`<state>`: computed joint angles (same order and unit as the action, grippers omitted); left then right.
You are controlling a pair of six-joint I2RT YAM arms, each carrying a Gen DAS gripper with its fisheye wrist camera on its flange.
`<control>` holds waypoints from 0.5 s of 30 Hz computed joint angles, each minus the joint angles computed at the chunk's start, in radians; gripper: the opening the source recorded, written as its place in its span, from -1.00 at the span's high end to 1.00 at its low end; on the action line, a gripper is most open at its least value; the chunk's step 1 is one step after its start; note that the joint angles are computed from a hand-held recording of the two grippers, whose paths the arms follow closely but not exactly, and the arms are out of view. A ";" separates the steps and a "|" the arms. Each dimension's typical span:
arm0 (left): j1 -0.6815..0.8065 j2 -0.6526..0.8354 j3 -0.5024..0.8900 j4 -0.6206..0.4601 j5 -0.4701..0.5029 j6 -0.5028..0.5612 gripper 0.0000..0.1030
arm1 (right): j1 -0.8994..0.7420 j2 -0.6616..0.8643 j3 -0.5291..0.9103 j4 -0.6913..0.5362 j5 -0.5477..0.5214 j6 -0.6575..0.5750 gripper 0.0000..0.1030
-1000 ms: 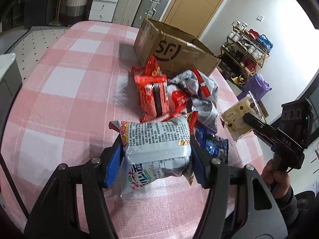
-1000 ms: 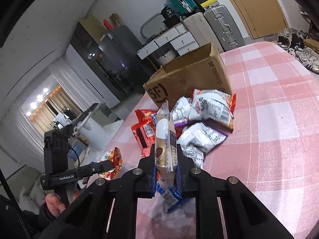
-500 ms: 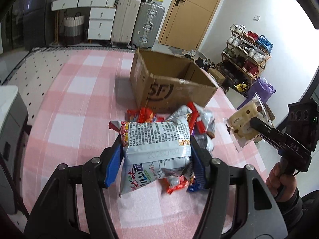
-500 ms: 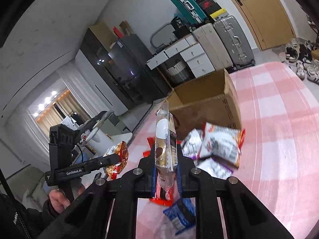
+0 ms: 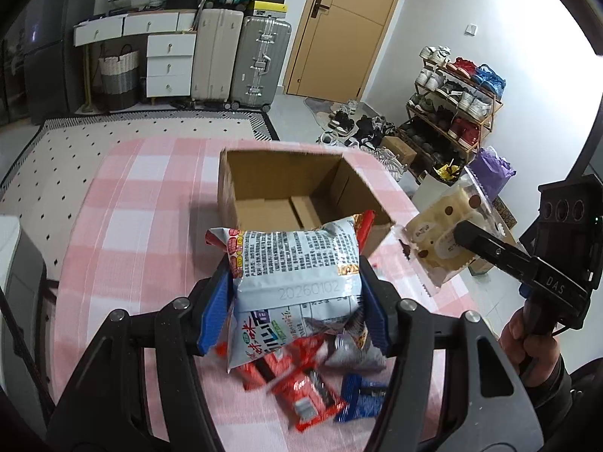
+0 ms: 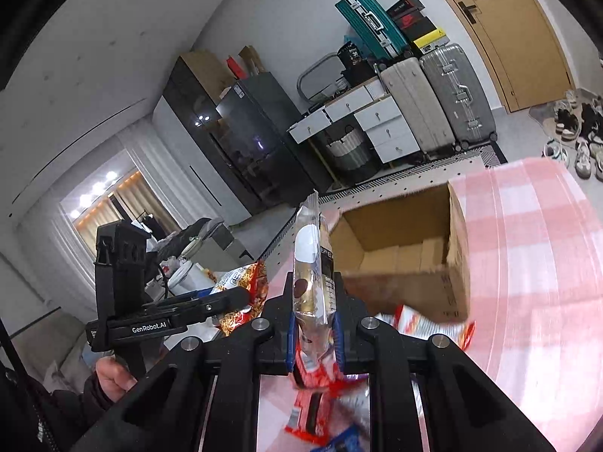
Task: Organize snacks
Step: 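Carry both packs over the cardboard box with both grippers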
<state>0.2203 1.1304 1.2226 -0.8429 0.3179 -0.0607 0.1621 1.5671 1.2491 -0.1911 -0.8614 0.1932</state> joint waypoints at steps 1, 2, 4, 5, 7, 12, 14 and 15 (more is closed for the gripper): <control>-0.007 0.021 0.028 -0.005 -0.005 -0.001 -0.14 | 0.003 0.015 0.025 -0.005 0.001 0.001 0.70; -0.012 0.050 0.063 -0.011 -0.008 -0.001 -0.13 | 0.006 0.032 0.055 -0.011 0.001 0.005 0.70; -0.017 0.099 0.125 -0.022 -0.012 -0.003 -0.14 | 0.014 0.062 0.111 -0.029 0.004 0.008 0.71; -0.019 0.127 0.161 -0.030 -0.010 -0.001 -0.14 | 0.017 0.079 0.141 -0.037 0.008 0.009 0.71; -0.028 0.183 0.229 -0.032 -0.018 -0.013 -0.13 | 0.023 0.115 0.202 -0.066 0.015 0.003 0.71; -0.015 0.323 0.396 -0.040 -0.015 -0.032 -0.13 | 0.028 0.200 0.353 -0.143 0.032 0.008 0.71; -0.022 0.369 0.449 -0.046 -0.020 -0.037 -0.13 | 0.032 0.239 0.426 -0.184 0.041 -0.004 0.71; -0.026 0.399 0.481 -0.053 -0.024 -0.040 -0.13 | 0.034 0.258 0.457 -0.197 0.043 -0.007 0.71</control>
